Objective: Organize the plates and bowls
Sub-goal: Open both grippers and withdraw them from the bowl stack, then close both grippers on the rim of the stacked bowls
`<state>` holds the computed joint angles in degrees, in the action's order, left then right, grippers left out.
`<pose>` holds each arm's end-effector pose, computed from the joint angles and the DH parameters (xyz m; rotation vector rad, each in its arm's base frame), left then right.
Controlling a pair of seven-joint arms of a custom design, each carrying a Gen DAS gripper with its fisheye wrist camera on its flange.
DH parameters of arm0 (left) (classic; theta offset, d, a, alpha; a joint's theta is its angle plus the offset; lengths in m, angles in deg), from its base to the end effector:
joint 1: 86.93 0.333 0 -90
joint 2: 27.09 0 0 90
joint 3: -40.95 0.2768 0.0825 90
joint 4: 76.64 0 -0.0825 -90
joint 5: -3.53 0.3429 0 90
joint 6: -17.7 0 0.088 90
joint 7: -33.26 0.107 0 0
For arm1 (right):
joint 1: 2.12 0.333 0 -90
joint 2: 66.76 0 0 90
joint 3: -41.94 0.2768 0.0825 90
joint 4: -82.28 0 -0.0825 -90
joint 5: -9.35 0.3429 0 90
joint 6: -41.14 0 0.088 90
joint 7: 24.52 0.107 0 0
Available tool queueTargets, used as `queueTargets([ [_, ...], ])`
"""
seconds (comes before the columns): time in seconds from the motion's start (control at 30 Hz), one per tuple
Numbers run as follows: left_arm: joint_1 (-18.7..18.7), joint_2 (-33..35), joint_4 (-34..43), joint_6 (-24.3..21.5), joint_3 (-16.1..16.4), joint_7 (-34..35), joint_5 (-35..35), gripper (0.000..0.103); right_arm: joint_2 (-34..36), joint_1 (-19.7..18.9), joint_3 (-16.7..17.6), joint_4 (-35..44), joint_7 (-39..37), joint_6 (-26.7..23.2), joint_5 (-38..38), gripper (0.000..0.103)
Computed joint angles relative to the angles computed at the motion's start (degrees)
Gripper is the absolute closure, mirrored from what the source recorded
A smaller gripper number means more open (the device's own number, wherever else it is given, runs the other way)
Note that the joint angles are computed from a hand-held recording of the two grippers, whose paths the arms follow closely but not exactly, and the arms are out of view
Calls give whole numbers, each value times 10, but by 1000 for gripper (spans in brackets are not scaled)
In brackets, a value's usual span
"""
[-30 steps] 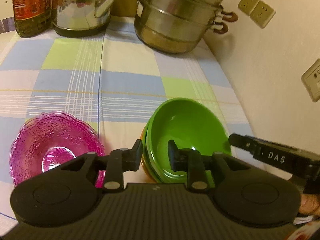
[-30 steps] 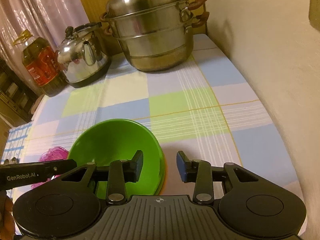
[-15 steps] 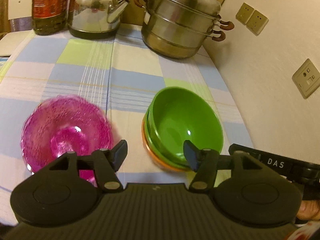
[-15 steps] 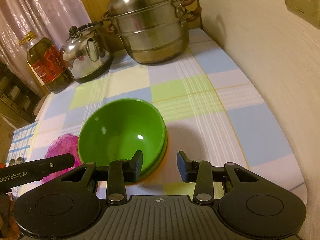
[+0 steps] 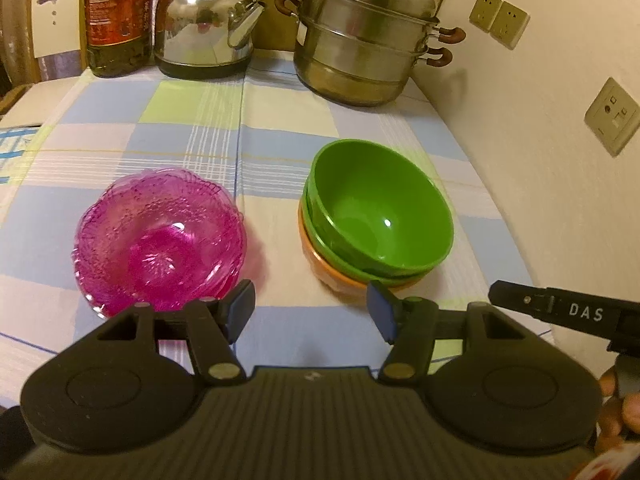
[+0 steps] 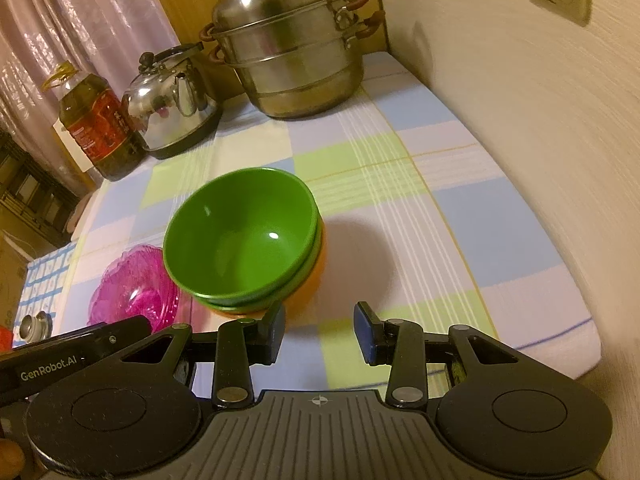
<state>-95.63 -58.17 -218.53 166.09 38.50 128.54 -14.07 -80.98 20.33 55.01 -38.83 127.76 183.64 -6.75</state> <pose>0.4053 -0.0761 0.5359 -1.8498 2.0052 -0.8941 0.4003 0.2988 0.5615 -1.4968 2.0011 -0.3217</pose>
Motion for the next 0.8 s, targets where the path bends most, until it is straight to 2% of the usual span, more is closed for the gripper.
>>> queueTargets([
  [0.13, 6, -18, -19, 8, -9, -17, 11, 45, -14, 2, 3, -14, 8, -2, 2, 65],
  [0.4, 0, -34, -31, 3, -1, -33, 11, 45, -25, 2, 7, -24, 14, 0, 7, 65],
  [0.8, -8, 1, 9, -13, 19, -19, -29, 48, -20, -2, 4, -21, 9, 16, 9, 65],
])
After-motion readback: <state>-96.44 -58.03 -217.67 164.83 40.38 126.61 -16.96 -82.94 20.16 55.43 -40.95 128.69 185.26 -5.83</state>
